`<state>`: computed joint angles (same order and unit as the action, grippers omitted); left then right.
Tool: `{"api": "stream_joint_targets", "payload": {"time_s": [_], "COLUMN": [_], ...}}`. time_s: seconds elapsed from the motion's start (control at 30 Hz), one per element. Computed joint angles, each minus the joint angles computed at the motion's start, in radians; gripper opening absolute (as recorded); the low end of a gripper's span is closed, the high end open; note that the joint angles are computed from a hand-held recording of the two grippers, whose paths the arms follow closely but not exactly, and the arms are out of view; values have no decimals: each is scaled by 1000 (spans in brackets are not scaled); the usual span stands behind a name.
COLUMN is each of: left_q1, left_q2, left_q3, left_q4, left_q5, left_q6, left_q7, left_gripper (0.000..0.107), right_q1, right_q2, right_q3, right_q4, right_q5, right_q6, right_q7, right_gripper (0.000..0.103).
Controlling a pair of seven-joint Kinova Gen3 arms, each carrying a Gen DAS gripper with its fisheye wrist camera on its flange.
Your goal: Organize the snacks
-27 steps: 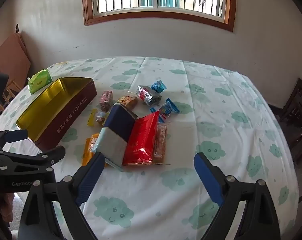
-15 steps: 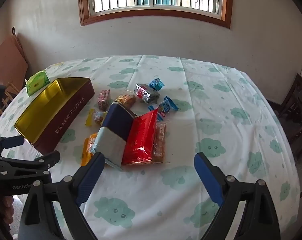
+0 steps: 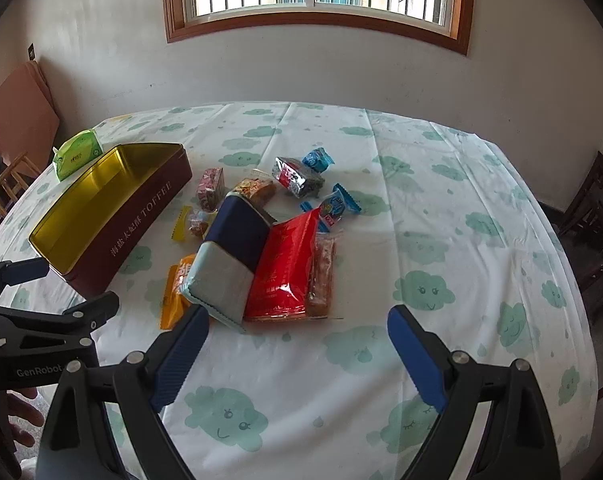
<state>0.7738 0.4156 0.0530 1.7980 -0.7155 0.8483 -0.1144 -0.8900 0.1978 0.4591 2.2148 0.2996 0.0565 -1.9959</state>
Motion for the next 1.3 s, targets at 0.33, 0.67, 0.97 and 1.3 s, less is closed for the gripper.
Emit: {"api": "stream_joint_targets", "payload": {"time_s": [0.33,0.67,0.97,1.3], "left_q1": [4,6,-3,-4], "left_q2": [13,23,29,31], "left_q3": [4,2,0,-5], "left_q4": [-16,-27,-34,-32], "left_q5": [14,26,53,58], "left_q6": [8,22,27,20], "left_q7": [-37,-59,-74,-79], "left_gripper": [98,98,98,98], "right_q1": [-27,-36,48,105], "right_q2": [21,23,16,18], "right_q3": [31,34,-54,-116], "right_q4": [-9,-11,-20,-26], "right_q5": [32,57,64,89], "right_q6": [19,21,36,40], "right_q7": [-50,-65,-69,-93], "right_gripper": [93,93,93,93]}}
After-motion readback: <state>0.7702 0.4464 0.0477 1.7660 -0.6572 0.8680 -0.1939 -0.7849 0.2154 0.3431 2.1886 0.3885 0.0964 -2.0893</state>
